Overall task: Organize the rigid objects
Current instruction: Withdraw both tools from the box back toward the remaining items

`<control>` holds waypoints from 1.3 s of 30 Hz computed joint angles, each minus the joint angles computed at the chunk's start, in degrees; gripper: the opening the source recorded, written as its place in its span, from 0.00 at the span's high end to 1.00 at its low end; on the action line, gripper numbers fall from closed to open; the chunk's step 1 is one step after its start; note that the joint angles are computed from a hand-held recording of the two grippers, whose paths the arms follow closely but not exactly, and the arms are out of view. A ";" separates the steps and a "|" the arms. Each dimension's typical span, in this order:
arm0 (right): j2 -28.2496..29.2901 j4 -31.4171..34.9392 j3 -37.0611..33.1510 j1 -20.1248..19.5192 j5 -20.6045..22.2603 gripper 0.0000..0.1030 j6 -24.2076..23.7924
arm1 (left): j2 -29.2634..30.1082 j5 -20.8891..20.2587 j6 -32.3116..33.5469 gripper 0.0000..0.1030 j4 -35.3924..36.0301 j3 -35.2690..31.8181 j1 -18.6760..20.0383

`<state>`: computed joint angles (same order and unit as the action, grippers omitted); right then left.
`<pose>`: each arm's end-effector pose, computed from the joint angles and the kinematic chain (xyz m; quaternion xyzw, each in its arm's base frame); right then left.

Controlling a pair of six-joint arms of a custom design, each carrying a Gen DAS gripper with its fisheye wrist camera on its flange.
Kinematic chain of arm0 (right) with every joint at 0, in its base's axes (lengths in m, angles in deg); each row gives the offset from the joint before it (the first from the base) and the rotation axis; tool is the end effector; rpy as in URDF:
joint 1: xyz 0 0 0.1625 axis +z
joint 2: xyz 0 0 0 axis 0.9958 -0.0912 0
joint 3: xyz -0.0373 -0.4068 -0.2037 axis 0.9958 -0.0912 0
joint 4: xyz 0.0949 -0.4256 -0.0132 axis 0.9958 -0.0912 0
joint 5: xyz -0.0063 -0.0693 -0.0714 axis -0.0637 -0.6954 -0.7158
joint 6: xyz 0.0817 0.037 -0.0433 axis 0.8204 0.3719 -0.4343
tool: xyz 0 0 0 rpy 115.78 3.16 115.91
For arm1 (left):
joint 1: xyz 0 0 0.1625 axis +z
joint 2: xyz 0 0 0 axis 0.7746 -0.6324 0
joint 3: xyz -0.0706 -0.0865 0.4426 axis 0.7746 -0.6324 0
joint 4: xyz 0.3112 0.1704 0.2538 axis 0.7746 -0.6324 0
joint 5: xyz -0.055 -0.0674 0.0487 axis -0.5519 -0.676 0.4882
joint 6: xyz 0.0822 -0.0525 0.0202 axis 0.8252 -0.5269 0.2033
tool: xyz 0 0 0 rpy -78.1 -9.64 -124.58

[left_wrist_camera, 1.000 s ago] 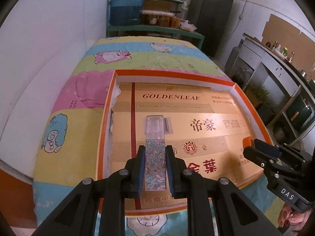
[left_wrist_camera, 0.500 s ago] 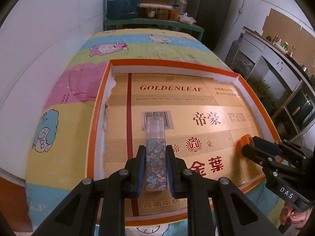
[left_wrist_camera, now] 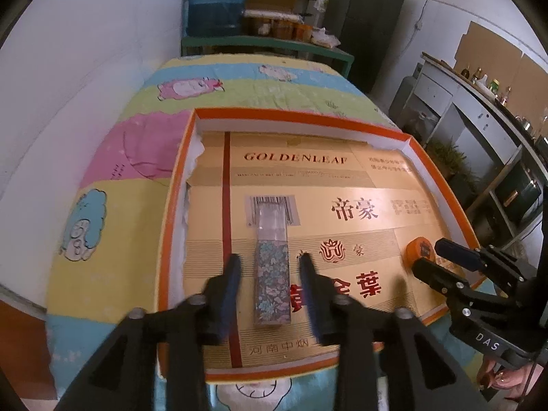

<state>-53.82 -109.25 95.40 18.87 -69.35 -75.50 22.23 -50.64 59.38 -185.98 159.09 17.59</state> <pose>0.2969 -0.7876 0.0359 0.4237 -0.8729 0.1458 0.1929 -0.0641 -0.7384 0.2743 -0.0463 0.8652 -0.3687 0.3365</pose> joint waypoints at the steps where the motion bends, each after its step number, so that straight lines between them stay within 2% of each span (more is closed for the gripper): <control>1: -0.16 -0.28 0.24 -0.01 0.04 0.53 0.01 | -0.17 0.08 0.15 0.57 -0.61 0.32 -0.18; 5: -1.35 -2.20 2.14 -0.07 0.29 0.52 -0.07 | -1.52 -0.71 -0.13 0.56 -2.57 2.04 -0.81; 8: -2.63 -4.07 4.18 -0.01 0.80 0.52 0.17 | -2.45 -0.88 2.66 0.47 -5.81 3.95 -1.64; 10: -3.78 -5.94 6.06 0.10 1.40 0.51 0.27 | -3.03 -1.38 3.97 0.46 -7.43 5.10 -2.14; 12: -4.93 -7.86 7.98 0.26 1.98 0.45 0.45 | -3.79 -1.41 4.41 0.46 -8.29 6.55 -2.91; 19: -9.79 -16.17 16.82 1.19 1.95 0.44 1.44 | -5.21 3.08 6.65 0.45 -14.58 12.06 -6.52; 25: -13.14 -19.88 22.92 1.85 1.88 0.44 1.66 | -6.84 6.22 4.78 0.45 -18.83 16.52 -9.63; 31: -16.18 -23.56 28.36 2.31 2.20 0.44 1.16 | -6.84 11.02 8.51 0.45 -27.26 20.14 -13.08; 36: -18.06 -25.56 31.65 2.69 2.09 0.44 1.15 | -8.33 11.60 6.34 0.45 -28.05 23.24 -15.25; 39: -18.92 -27.80 33.58 3.11 1.59 0.44 0.65 | -8.55 13.59 4.88 0.45 -27.99 24.26 -16.25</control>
<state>-72.74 -137.05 128.98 21.98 -67.76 -74.85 13.68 -37.05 64.26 -213.97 183.35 1.33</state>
